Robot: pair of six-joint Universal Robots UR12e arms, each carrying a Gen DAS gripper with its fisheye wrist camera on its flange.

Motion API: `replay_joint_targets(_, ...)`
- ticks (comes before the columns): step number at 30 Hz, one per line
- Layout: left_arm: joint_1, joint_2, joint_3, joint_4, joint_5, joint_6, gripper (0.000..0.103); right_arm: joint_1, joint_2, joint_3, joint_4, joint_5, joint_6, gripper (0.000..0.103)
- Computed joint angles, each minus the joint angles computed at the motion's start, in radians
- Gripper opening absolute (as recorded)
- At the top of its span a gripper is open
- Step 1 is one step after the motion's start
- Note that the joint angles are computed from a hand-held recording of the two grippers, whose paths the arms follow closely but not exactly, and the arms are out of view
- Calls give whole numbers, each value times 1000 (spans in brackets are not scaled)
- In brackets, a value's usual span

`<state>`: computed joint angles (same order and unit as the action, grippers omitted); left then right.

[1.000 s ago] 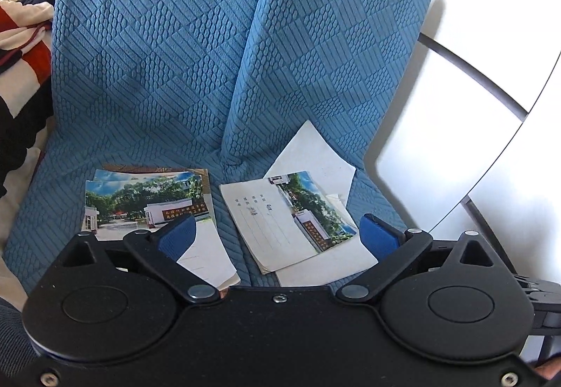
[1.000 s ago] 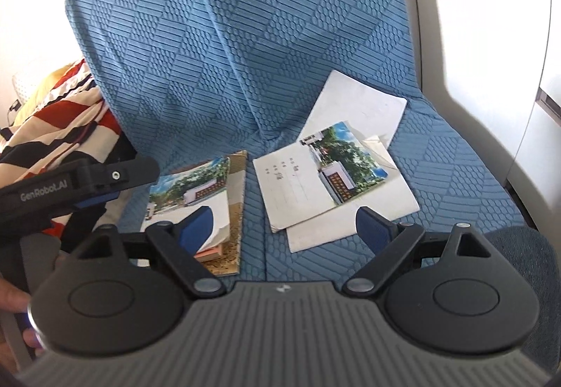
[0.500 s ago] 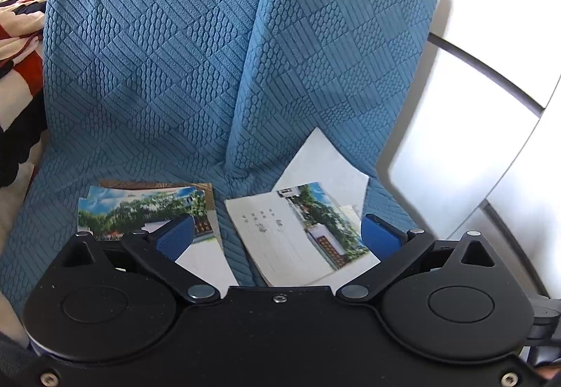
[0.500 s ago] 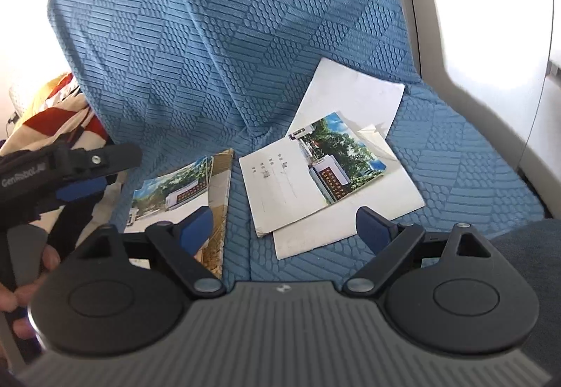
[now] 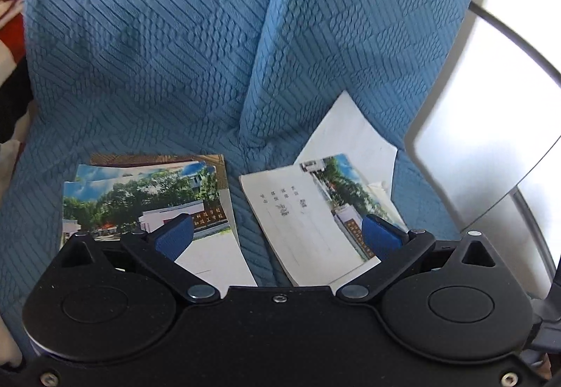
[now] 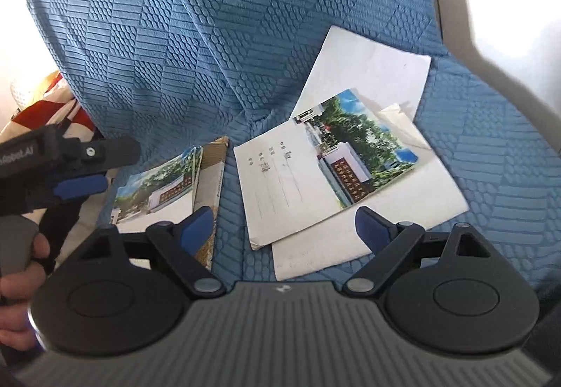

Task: Organize objects
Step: 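Move both grippers to the photo cards on the white envelopes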

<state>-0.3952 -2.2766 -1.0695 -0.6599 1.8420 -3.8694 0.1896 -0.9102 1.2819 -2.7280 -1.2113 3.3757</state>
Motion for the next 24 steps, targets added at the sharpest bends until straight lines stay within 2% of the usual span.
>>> replay_joint_targets(4,12,-20,22,-12,-43,4,102,-7,24,-27,30,37,47,89)
replay_joint_targets(5,13,-24,24,-2,-50,13,102,-14,31,-34,40,86,39,89)
replay_joint_targets(8,21,-41,45,-12,-82,32,102,-20,49,-54,67,122,83,89)
replay_joint_targets(9,25,-46,49,-11,-101,18,102,-21,56,-61,75,131,102,89)
replay_joint_targets(12,36,-54,49,11,-145,-35,102,-30,79,-82,105,176,192,79)
replay_joint_targets(17,47,-63,45,43,-200,-99,100,-41,107,-96,85,239,333,79)
replay_joint_targets(20,54,-68,48,24,-222,-127,94,-43,121,-105,75,261,390,79)
replay_joint_targets(24,66,-75,43,15,-270,-193,76,-46,138,-116,47,295,473,77)
